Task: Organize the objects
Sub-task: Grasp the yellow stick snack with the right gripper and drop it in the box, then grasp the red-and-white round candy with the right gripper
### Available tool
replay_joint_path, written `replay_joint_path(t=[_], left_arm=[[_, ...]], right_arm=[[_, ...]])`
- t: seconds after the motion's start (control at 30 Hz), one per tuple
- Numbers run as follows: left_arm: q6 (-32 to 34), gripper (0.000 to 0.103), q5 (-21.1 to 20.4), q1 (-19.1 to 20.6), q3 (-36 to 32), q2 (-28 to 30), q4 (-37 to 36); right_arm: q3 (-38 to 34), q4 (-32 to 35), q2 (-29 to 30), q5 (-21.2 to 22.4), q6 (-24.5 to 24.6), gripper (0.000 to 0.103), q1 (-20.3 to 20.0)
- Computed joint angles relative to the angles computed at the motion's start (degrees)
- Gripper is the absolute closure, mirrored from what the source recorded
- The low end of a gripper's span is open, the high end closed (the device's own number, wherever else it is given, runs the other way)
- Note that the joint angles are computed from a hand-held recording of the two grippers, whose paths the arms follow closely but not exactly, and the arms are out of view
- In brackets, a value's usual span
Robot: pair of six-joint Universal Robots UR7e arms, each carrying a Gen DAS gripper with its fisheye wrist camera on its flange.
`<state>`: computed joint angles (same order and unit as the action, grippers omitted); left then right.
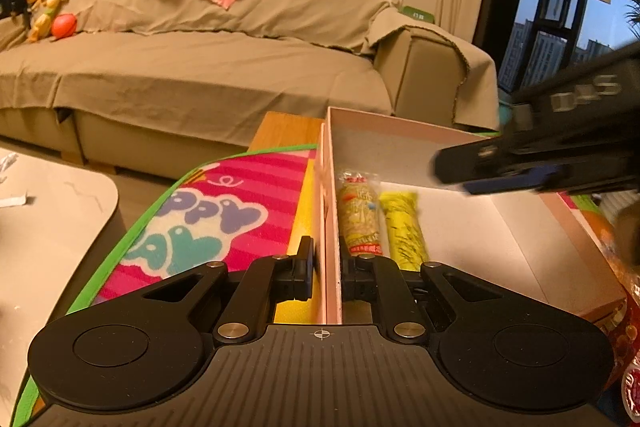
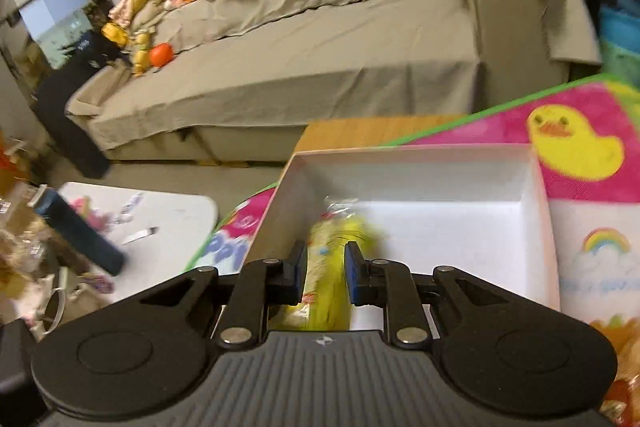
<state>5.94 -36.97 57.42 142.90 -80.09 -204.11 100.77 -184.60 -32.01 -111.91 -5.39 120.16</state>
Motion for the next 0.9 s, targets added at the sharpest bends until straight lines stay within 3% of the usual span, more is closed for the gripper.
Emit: replay_joint_path(t=[0.13,0.2,0.27,0.33,0.43,0.5,0.63,0.83,0.9], left_arm=[[0.23,0.091,0.31,-0.16,0.06,0.33,-0.38],[0.05,0.091,0.29,-0.11,0.04,0.35,-0.13],[-0.07,0.091,0.52,-0.31,0.17,0.42,-0.20],[-0.19,0.091,0.71,-0.48,0.27,0.40,-0.17],[-0.14,0.091,0.66,-0.43,0.24,0.39,-0.18],[-0.02,0.091,0.91,-0.62,0.35,0.45,-0.44],[0.10,0.091,1.19,-0.84,0.48,0.50,-0.76],[0.13,0.091,1.17,-0.83,0.48,0.50,-0.78],[0.12,0.091,1.15,-0.81,0.46,0.52,-0.77]], right_arm=[[4.82,-6.62,-2.93,-1.06,-4.79,0.080,0.27],[8.79,-11.21,-5.59,-2.49,-8.18,0.072,0.60],[13.24,-16.38,-8.45,-5.04,-12.16,0.048,1.09],[17.92,-23.27,-10.66,-9.13,-16.52,0.033,1.82],[24.65,-31.58,-12.98,-17.13,-21.37,0.020,2.98],[28.92,-33.33,-14.76,-21.11,-20.62,0.015,2.99],[36.50,-32.37,-17.46,-23.59,-15.27,0.014,2.52],[40.86,-29.79,-15.61,-20.91,-7.94,0.014,0.22],[40.96,-25.20,-16.92,-16.58,-4.33,0.014,-0.72]])
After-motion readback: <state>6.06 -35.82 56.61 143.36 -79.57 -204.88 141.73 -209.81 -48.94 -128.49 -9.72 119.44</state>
